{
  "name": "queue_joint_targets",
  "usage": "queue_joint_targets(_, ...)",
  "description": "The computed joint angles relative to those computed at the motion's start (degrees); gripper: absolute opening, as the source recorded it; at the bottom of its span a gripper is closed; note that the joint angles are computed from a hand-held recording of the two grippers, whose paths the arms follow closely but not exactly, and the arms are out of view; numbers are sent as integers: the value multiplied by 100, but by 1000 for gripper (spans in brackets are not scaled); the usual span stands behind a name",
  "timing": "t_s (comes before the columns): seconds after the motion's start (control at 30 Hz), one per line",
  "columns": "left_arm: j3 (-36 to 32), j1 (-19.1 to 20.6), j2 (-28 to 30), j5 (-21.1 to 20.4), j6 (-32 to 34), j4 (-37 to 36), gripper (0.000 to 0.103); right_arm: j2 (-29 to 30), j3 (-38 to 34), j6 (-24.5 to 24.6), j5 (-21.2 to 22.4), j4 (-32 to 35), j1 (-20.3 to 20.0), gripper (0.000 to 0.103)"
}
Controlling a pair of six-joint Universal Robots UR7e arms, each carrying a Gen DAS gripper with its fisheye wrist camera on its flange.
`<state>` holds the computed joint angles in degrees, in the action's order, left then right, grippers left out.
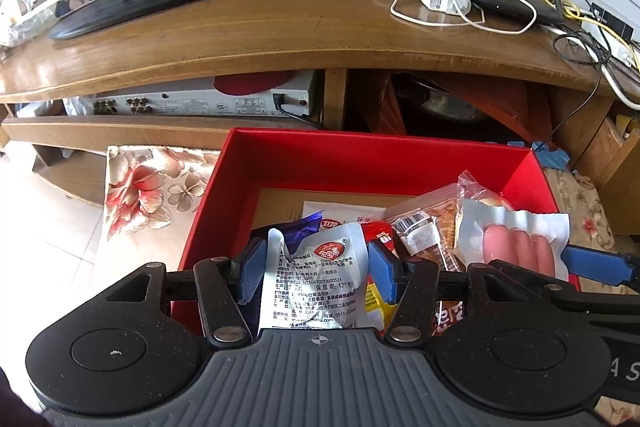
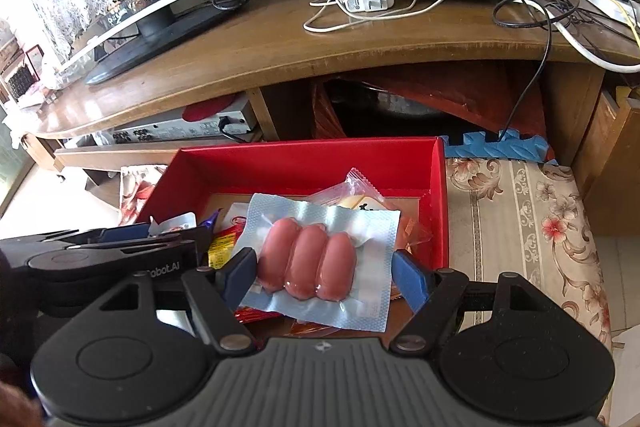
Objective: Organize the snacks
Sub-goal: 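Lower both packets into the red box and open both tools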
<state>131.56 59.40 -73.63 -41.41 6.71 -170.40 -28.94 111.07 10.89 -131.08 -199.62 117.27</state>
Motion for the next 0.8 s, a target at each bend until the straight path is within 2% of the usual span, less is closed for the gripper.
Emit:
queue_joint_targets(0.17,26,3,19,36,46,-26,63,79,-49,-137,-78,-41,-28,73)
queue_joint_targets(0.8,83,-50,0,83,93,-79,66,56,-19,-123,-103,-17,-31,73)
